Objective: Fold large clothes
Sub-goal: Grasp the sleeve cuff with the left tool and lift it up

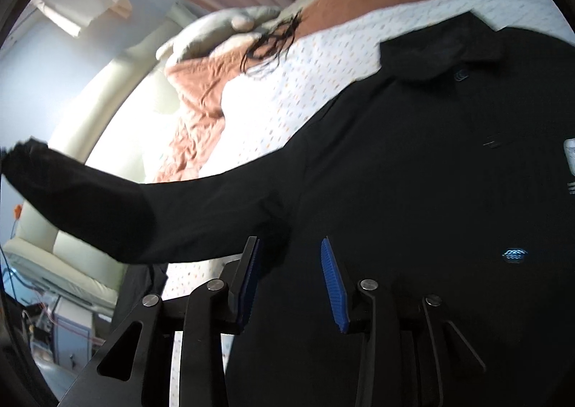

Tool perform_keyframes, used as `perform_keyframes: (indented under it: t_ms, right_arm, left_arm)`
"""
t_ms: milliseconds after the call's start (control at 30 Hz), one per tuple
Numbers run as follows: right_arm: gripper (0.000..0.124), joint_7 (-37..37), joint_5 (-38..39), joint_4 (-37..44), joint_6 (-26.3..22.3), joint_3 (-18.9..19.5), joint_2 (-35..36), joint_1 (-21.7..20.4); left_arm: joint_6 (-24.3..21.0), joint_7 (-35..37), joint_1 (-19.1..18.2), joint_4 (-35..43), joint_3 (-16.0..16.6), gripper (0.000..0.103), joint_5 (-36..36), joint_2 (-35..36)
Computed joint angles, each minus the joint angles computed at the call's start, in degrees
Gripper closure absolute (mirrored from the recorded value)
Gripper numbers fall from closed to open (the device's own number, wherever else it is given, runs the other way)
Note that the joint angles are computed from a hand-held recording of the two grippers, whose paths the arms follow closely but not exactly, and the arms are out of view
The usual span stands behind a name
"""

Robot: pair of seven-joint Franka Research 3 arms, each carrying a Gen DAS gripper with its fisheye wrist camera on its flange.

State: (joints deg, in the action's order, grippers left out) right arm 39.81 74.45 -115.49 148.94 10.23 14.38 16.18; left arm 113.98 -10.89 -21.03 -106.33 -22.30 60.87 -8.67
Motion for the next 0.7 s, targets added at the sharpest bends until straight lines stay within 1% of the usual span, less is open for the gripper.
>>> perform_keyframes:
  t_ms: [67,100,167,233,267,367,433,567,700]
  right_arm:
    - [0.076,-2.82,4.62,-2.56,-2.63,-0.73,-2.74,-2.25]
    - [0.075,-4.36,6.86,-3.82,-3.51,-1.36,-4.03,-3.01]
    - [0.075,-6.08,8.09,-6.04,-2.46,-2.67,-6.36,-3.23]
    - [0.075,-7.60,8.13,-7.79,-0.72,-3.82,-8.09,-3.19]
    - [0.075,-7.96,7.99,-8.48,-0.71,-4.46,-8.77,-3.41]
    - [0.075,-8.77,8.41,-10.73,-3.78,-6.45,-10.52,-4.85]
    - [0.075,-8.73,8.29,-11.25,-4.59,-7.25,-10.95,-5.39]
    - [0.075,-7.22,6.81,-11.15,-1.99,-8.23,-10.79,-6.20]
    - [0.074,-5.42,6.81,-10.24,-3.15,-9.12,-9.41,-7.94]
  left_arm:
    - [0.12,1.83,-0.54,4.10,-0.59,0.098,1.85,3.22]
    - [0.16,2.84,-1.05,6.06,-0.60,0.098,2.67,4.85]
    - [0.98,4.81,-2.34,10.03,0.05,0.098,3.52,8.12]
    - [1.95,6.42,-3.99,14.17,0.96,0.098,4.11,11.50]
    - [1.71,7.51,-5.03,16.53,1.36,0.098,4.58,13.35]
    - [1.87,11.40,-7.92,23.29,2.81,0.098,5.54,18.75]
    - [2.11,14.40,-9.84,28.63,3.77,0.098,5.55,22.83]
    - [3.33,19.79,-12.73,38.42,5.87,0.098,3.66,30.01]
    - [4.68,25.58,-15.43,48.92,7.82,0.097,1.17,38.13]
